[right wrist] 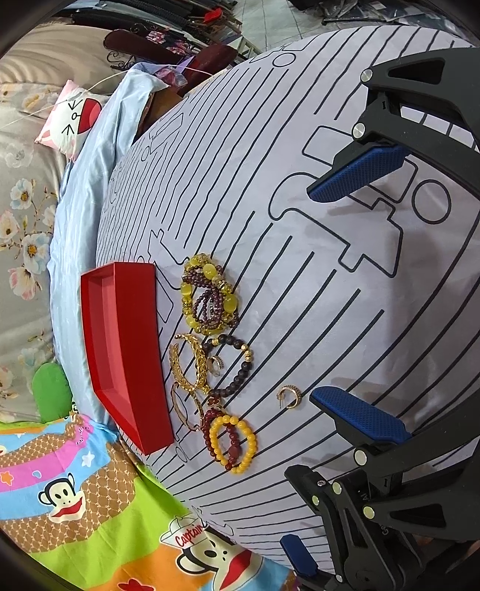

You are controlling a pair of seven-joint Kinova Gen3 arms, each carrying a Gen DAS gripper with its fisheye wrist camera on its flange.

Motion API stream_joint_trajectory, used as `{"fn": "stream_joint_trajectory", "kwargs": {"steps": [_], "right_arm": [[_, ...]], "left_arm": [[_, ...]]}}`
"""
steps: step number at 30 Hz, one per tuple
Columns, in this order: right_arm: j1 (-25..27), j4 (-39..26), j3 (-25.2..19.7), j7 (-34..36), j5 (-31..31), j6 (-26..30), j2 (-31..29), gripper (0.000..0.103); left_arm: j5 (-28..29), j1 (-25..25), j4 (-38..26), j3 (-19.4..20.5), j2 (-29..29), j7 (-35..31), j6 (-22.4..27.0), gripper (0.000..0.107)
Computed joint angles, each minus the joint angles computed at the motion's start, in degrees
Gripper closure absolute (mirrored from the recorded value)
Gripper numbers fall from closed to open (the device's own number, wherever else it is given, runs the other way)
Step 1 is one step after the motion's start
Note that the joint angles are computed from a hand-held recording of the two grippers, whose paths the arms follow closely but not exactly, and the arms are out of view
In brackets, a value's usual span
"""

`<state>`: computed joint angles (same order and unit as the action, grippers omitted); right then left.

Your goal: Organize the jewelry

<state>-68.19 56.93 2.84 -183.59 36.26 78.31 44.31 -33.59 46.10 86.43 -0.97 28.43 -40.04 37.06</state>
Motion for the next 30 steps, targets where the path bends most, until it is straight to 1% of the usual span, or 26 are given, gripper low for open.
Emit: {"fn": "stream_joint_trajectory", "kwargs": {"steps": [6,13,18,22,30], "right_arm": [[0.85,0.19,-0.1,0.45,-0.12,-0.86,-0.6,0.007],[1.38,-0.8,0.3,2.21,0.3,0.29,-0.73,0.007],[2.02,-0.58,0.39,2.47,0.29,0.79,-1.06,0.007],[2.72,0.15,0.27,2.48,0.26,0.49,-1.58,0.007],[4.18,-0.37,0.13,3.64,-0.15,0.02,-1.24,0.007]], "left_arm": [[0.2,-0.36,-1.4,0.21,0.1,-0.72,0.67,0.012],[0.45,-1.03,-2.46,0.17,0.42,-1.8,0.63,0.012],[2.73,-3.15,-3.03,0.75,0.49,-3.56,0.27,0.012],[5.97,-5.7,-3.52,1.66,0.75,-6.0,-0.53,0.012],[9.63,-7.08,-5.69,1.84,2.61,-9.92,-0.85,0.013]]}}
